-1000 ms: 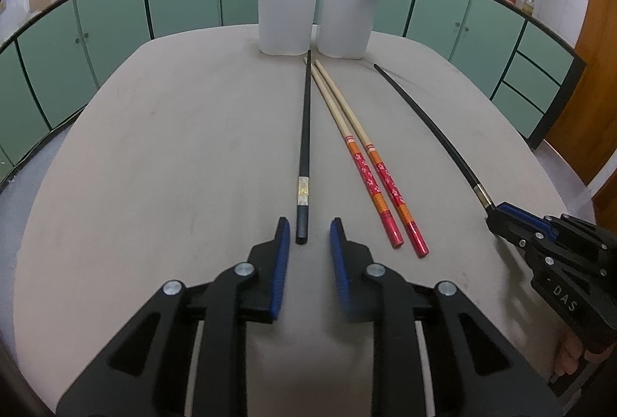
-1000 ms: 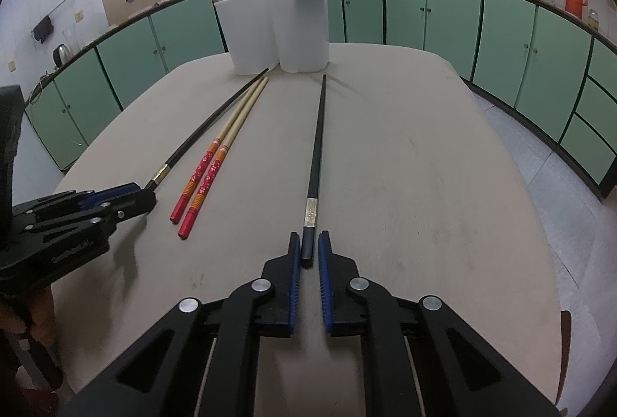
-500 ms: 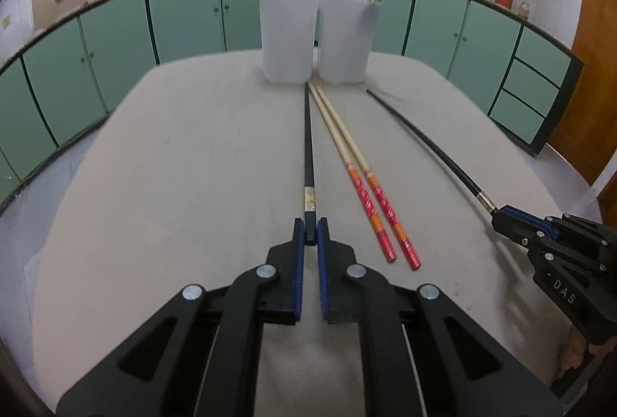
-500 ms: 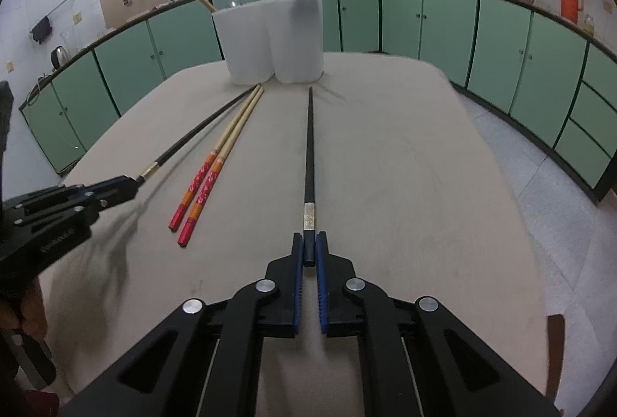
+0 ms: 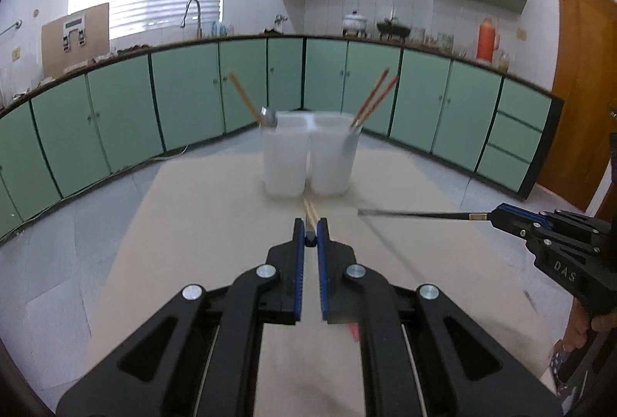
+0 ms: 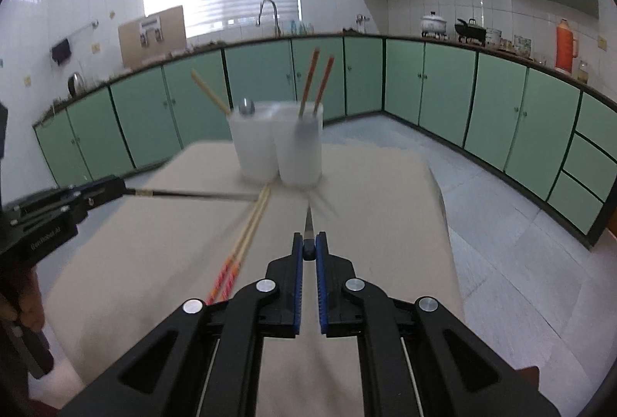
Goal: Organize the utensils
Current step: 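Lift both black chopsticks and lower them into the white holder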
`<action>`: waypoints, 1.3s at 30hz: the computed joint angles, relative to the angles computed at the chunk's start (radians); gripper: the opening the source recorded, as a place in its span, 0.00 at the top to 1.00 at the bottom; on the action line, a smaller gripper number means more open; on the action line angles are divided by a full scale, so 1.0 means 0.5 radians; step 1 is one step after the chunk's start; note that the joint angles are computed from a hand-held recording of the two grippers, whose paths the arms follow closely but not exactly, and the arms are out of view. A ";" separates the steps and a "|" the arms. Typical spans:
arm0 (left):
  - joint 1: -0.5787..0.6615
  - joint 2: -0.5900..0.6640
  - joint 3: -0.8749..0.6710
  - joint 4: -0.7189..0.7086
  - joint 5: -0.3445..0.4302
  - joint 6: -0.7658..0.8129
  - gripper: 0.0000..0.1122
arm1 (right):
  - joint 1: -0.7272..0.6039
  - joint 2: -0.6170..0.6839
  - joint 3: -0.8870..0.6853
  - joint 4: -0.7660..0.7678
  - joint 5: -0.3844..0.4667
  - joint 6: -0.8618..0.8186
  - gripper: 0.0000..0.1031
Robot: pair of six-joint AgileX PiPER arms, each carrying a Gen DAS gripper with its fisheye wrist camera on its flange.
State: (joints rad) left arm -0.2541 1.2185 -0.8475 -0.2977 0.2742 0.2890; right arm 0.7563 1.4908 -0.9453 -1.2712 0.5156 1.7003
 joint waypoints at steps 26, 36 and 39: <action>0.019 0.279 -0.812 -0.427 0.080 0.333 0.95 | -0.517 0.195 -1.171 1.967 -0.263 -2.466 0.94; -0.048 0.904 -1.910 0.010 0.223 -0.066 0.95 | -0.654 0.971 -2.674 2.212 0.306 -2.871 0.94; -0.085 1.089 -2.162 0.230 0.219 -0.251 0.95 | -0.678 1.274 -3.163 2.185 0.521 -2.892 0.94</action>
